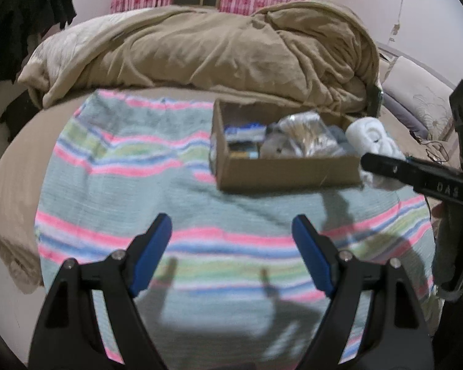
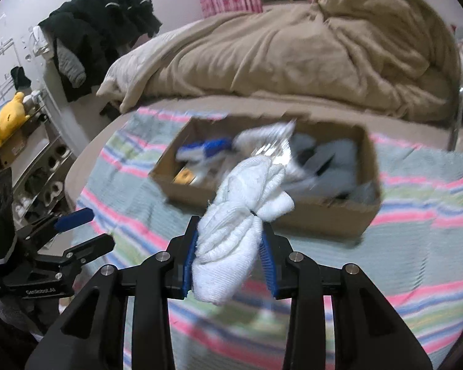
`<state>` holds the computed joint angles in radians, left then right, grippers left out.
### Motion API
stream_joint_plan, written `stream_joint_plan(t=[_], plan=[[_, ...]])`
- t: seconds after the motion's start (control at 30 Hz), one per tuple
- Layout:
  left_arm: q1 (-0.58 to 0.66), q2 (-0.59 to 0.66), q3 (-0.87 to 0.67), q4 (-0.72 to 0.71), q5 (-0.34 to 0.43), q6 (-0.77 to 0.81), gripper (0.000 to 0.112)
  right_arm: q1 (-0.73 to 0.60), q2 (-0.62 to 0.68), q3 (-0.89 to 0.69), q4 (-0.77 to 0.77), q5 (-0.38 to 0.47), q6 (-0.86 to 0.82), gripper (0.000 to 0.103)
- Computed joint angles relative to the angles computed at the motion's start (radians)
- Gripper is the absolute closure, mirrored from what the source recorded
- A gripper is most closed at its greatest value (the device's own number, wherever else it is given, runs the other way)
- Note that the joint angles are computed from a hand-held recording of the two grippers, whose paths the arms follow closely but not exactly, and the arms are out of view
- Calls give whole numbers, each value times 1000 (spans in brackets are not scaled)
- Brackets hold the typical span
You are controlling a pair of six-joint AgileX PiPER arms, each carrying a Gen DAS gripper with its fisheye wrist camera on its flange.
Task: Organize objects
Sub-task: 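Lower the white socks into the box and open the right gripper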
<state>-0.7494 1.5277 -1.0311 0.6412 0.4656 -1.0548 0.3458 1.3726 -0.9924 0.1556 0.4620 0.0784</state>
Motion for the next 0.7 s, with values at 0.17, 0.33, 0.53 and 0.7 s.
stream_joint_plan(t=[0.17,0.33,0.53,0.7], plan=[[15,54,-106,0,12,44,31,-61,28,-79,-19,15,-37,65],[41,116,-214,-20,15,94,30,-92,99,-150,-71,11,-31,65],[76,215,-332,-88,6,168,31,-134,195,-228,-3,6,-117,65],[101,297,-415,-199,4,269,31,-147,264,-264,11,-6,-144,65]])
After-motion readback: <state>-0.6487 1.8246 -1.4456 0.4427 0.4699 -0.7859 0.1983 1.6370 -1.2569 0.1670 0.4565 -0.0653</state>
